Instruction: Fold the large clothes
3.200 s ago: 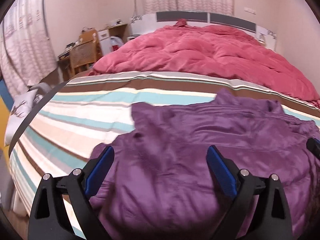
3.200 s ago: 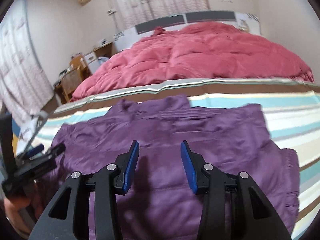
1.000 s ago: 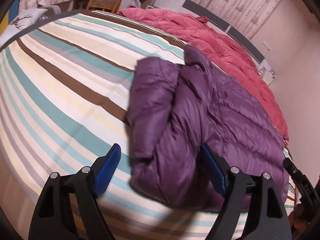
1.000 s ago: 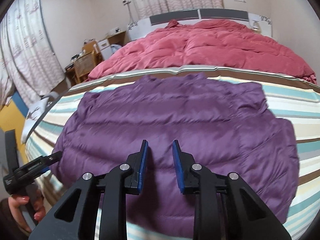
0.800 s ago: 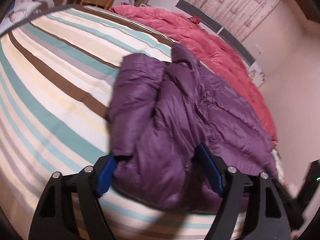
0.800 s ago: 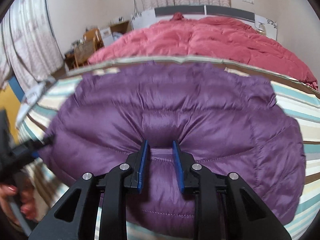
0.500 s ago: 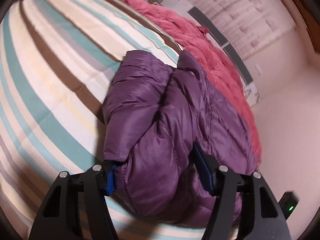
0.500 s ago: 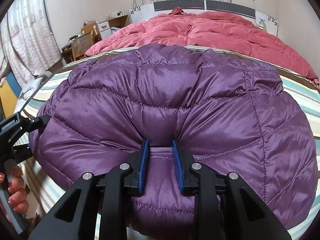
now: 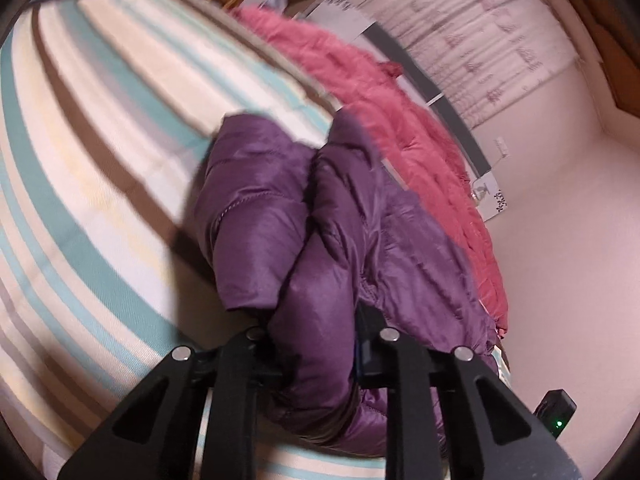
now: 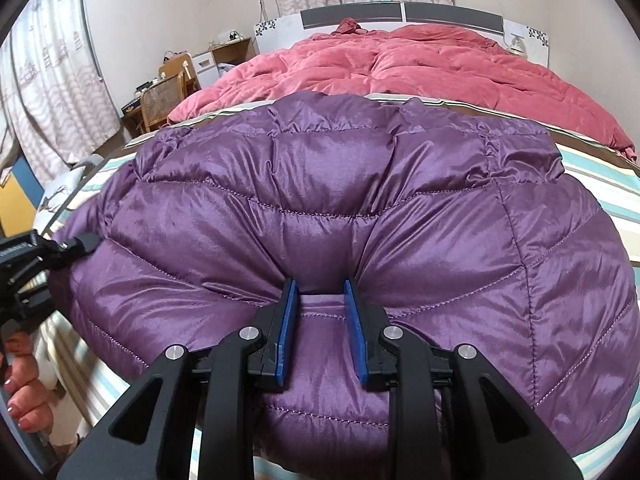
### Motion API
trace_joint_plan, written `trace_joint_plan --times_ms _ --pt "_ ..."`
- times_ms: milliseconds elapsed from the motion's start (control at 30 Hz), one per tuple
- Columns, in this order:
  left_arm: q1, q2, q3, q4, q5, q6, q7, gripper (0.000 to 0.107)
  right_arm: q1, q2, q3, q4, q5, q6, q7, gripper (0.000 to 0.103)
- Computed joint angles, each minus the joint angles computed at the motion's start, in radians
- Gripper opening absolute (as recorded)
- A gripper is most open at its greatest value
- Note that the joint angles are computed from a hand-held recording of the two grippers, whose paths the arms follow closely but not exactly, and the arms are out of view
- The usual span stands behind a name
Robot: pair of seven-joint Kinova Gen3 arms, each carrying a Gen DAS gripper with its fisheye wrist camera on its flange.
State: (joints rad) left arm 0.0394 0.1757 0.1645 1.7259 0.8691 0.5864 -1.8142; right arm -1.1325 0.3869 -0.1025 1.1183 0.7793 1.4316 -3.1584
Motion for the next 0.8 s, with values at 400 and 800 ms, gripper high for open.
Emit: trace_joint_plan --times_ms 400,800 --pt "0.101 -0.135 0.012 -0.018 0.105 -0.110 -0.343 0.017 0.023 -0.077 -0.027 0.124 0.032 -0.105 -0.158 0.025" --pt "0.213 -0.144 0.023 -0.099 -0.024 -0.137 -0.347 0.018 -0.024 -0.147 -0.102 0.198 0.161 0.138 -0.340 0.025"
